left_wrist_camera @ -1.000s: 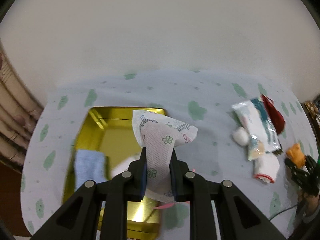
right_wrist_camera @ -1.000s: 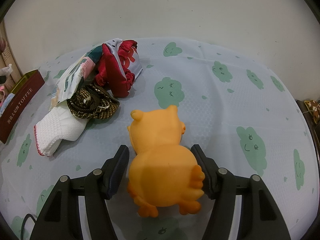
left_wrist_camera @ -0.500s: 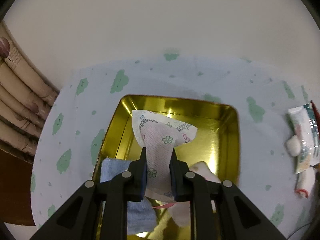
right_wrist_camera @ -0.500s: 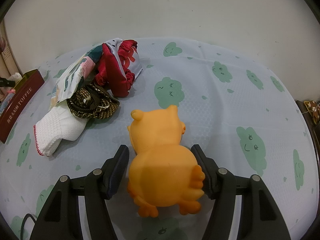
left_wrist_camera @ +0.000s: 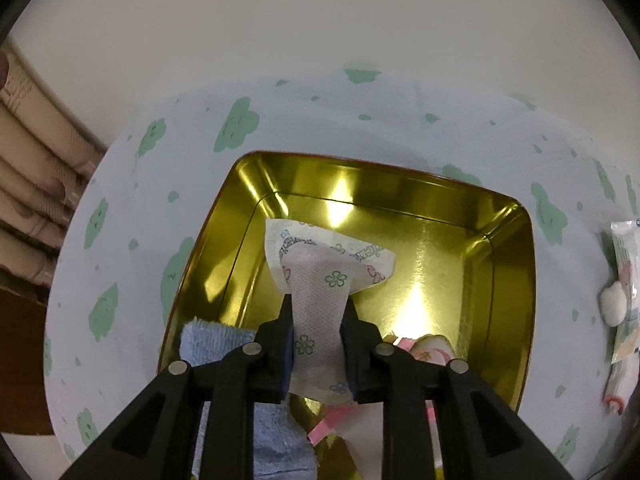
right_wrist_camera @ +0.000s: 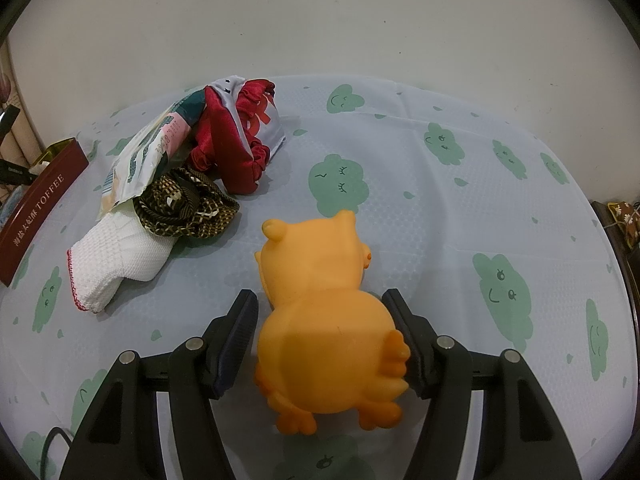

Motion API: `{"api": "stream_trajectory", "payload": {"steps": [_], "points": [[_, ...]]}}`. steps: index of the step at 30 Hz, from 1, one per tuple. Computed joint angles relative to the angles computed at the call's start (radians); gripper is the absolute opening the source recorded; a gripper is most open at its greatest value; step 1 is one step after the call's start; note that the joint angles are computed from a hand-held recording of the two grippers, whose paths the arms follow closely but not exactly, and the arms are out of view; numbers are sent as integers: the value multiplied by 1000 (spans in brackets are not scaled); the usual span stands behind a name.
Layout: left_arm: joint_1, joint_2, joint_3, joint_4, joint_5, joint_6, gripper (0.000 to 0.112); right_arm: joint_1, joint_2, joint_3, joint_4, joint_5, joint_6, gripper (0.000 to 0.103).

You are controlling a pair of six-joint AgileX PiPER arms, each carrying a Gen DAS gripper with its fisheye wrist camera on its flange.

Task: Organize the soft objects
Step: 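Lower the flowered pad into the gold tin and open the left tool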

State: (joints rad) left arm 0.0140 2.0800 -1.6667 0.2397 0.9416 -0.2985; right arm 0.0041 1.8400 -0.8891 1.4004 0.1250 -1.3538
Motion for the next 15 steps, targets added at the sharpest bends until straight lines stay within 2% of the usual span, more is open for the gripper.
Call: {"api": "stream_trajectory", "payload": {"steps": [3,9,15], "points": [[15,0,0,-27,0,-1,40,0,0,0,0,-1,0,62],[0,-34,37,-13,-18,-5,43,2,0,1,8,-2,-7,62],[-65,-164,167,57,-99,-54,43,1,0,2,20,-2,-21,62]]}}
